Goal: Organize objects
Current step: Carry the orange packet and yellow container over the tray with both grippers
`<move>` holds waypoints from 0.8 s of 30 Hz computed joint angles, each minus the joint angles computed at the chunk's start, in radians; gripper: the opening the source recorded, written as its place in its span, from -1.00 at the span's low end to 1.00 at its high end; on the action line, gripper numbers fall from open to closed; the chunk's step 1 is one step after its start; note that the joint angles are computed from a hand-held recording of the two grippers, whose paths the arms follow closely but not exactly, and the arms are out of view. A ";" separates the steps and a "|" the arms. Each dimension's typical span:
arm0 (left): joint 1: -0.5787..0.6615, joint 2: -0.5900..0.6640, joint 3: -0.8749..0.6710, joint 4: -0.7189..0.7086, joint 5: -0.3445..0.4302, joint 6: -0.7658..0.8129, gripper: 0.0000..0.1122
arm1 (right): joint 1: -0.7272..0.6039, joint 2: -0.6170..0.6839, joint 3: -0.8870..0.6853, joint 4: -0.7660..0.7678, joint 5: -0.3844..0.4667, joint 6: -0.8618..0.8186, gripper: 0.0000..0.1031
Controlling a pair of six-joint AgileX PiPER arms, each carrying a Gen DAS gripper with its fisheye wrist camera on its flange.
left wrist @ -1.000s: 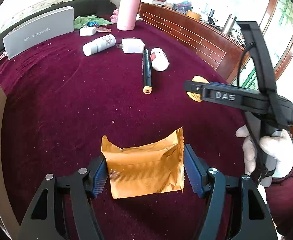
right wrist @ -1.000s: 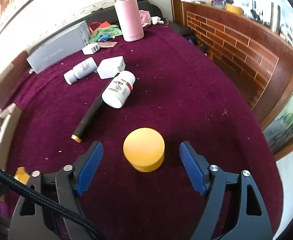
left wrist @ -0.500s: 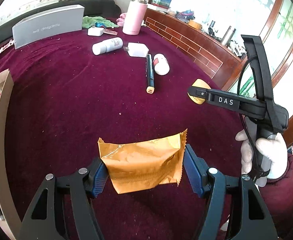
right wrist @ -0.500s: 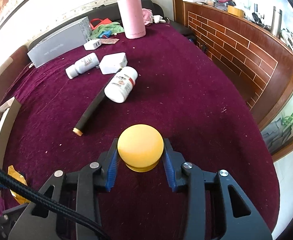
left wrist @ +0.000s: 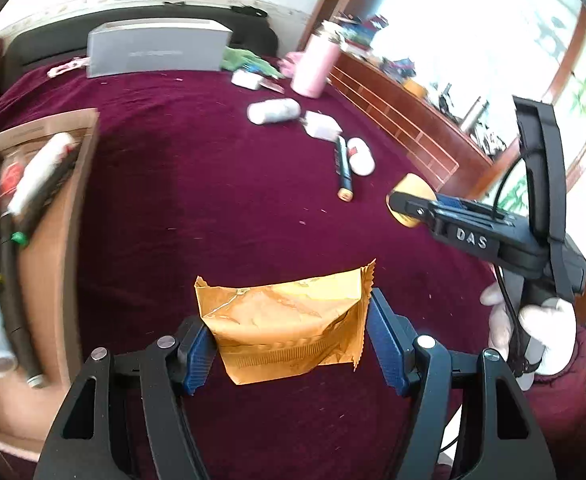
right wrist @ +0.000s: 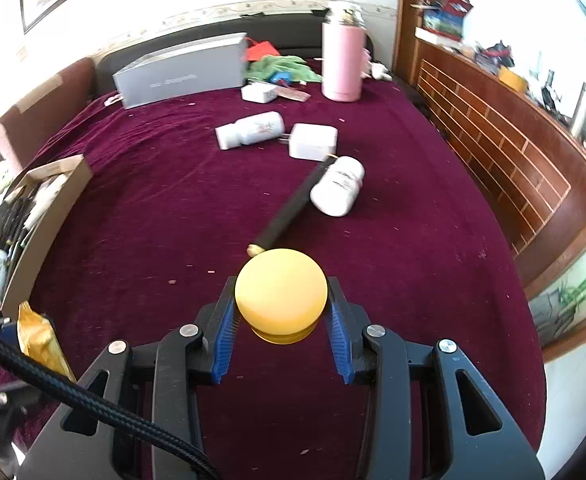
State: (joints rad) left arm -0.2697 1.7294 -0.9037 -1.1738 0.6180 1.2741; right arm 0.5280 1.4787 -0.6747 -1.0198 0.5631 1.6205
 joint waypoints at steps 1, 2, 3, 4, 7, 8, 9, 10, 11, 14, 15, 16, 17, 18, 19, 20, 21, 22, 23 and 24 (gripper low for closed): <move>0.018 -0.006 0.006 -0.008 0.008 0.010 0.11 | 0.021 0.005 -0.014 0.003 0.016 -0.005 -0.25; 0.043 -0.012 0.014 -0.020 0.021 0.024 0.11 | 0.040 0.009 -0.025 0.007 0.029 -0.007 -0.25; 0.062 -0.018 0.021 -0.028 0.031 0.037 0.11 | 0.052 0.013 -0.034 0.011 0.037 -0.013 -0.25; 0.085 -0.023 0.028 -0.039 0.042 0.050 0.11 | 0.064 0.018 -0.044 0.013 0.046 -0.017 -0.25; 0.146 -0.042 0.044 -0.058 0.076 0.077 0.11 | 0.110 0.037 -0.090 0.028 0.081 -0.040 -0.25; 0.164 -0.050 0.049 -0.063 0.083 0.085 0.11 | 0.122 0.045 -0.106 0.034 0.090 -0.049 -0.25; 0.187 -0.060 0.054 -0.067 0.095 0.093 0.11 | 0.129 0.050 -0.117 0.037 0.094 -0.057 -0.25; 0.205 -0.066 0.057 -0.072 0.102 0.100 0.12 | 0.138 0.057 -0.132 0.043 0.101 -0.066 -0.25; 0.225 -0.072 0.060 -0.074 0.111 0.106 0.12 | 0.155 0.068 -0.152 0.048 0.114 -0.075 -0.25; 0.291 -0.091 0.066 -0.078 0.137 0.126 0.12 | 0.187 0.101 -0.206 0.061 0.131 -0.103 -0.25; 0.314 -0.094 0.064 -0.079 0.145 0.130 0.12 | 0.193 0.112 -0.222 0.066 0.134 -0.113 -0.25; 0.334 -0.095 0.063 -0.080 0.153 0.135 0.12 | 0.199 0.121 -0.238 0.070 0.137 -0.123 -0.25; 0.362 -0.097 0.061 -0.083 0.164 0.141 0.12 | 0.208 0.138 -0.263 0.077 0.140 -0.138 -0.25; 0.381 -0.094 0.057 -0.085 0.170 0.145 0.12 | 0.212 0.149 -0.279 0.081 0.140 -0.150 -0.25; 0.400 -0.093 0.052 -0.083 0.177 0.146 0.12 | 0.215 0.159 -0.295 0.086 0.140 -0.162 -0.25; 0.421 -0.090 0.047 -0.083 0.182 0.149 0.12 | 0.223 0.177 -0.322 0.092 0.143 -0.179 -0.25; 0.446 -0.084 0.040 -0.082 0.189 0.152 0.12 | 0.227 0.187 -0.338 0.096 0.143 -0.191 -0.25; 0.471 -0.076 0.030 -0.080 0.197 0.151 0.12 | 0.232 0.201 -0.359 0.103 0.146 -0.204 -0.25; 0.492 -0.065 0.020 -0.079 0.203 0.149 0.12 | 0.237 0.217 -0.383 0.111 0.145 -0.222 -0.25; 0.508 -0.057 0.014 -0.080 0.206 0.151 0.12 | 0.241 0.229 -0.402 0.118 0.144 -0.234 -0.25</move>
